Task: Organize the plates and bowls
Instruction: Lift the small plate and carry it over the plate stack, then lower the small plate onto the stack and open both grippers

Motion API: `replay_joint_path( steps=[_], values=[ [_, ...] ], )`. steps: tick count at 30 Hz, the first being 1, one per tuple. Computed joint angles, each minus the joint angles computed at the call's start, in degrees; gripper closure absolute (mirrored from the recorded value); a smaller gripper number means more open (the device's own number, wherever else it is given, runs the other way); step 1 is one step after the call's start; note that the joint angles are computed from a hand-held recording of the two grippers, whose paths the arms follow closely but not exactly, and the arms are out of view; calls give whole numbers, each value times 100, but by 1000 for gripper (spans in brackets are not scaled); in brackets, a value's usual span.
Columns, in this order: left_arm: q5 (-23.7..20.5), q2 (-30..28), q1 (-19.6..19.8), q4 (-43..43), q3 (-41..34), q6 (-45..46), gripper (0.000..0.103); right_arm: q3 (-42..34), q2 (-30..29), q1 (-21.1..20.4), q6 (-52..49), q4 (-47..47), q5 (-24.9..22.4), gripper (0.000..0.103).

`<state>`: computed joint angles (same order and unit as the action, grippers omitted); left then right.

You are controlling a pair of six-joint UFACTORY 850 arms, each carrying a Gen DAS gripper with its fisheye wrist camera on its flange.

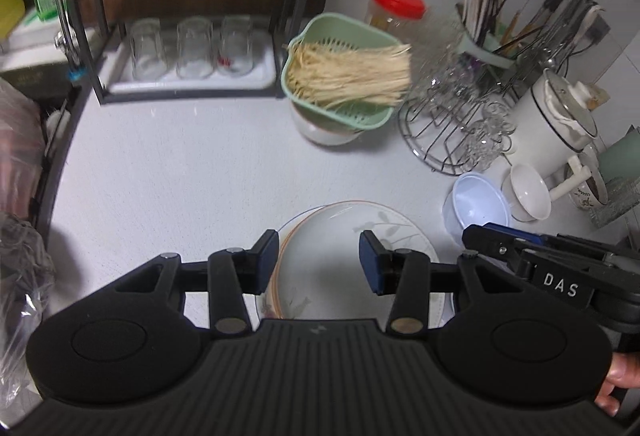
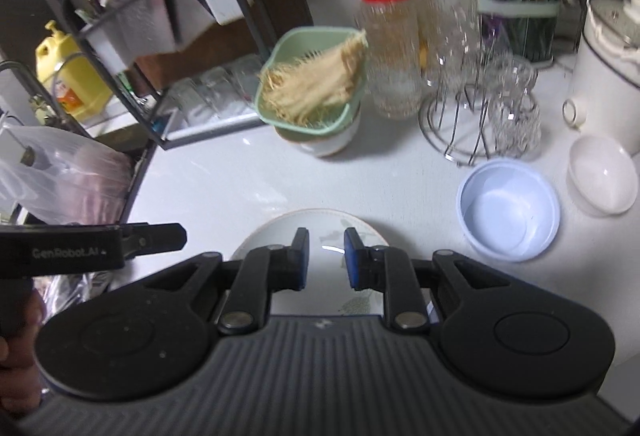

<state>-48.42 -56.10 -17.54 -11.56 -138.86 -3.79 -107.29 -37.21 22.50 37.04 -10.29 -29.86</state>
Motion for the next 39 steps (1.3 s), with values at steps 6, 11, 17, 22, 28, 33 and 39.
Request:
replay_joint_path(
  steps=[6, 11, 17, 22, 28, 33, 39],
  values=[
    [911, 963, -128, 96, 1557, 18, 52, 743, 550, 79, 385, -530, 442, 81],
    [1274, 1516, -286, 201, 2471, -218, 52, 1364, 976, 122, 819, -1015, 723, 81],
    [1611, 1954, -475, 446, 3134, -407, 52, 2075, 1503, 179, 1687, -1903, 910, 81],
    [1771, 2180, -672, 776, 3449, -880, 52, 2574, 1861, 229, 2430, -2568, 902, 81],
    [1947, 2510, -913, 1035, 3957, -1071, 52, 3136, 2282, 319, 3194, -3316, 896, 81],
    [2041, 2733, -1039, 1231, 4312, -1285, 52, 3522, 2580, 344, 3569, -3594, 917, 80],
    [2113, 2851, -1132, 1398, 4480, -1334, 51, 3756, 2762, 364, 3879, -3843, 896, 79]
  ],
)
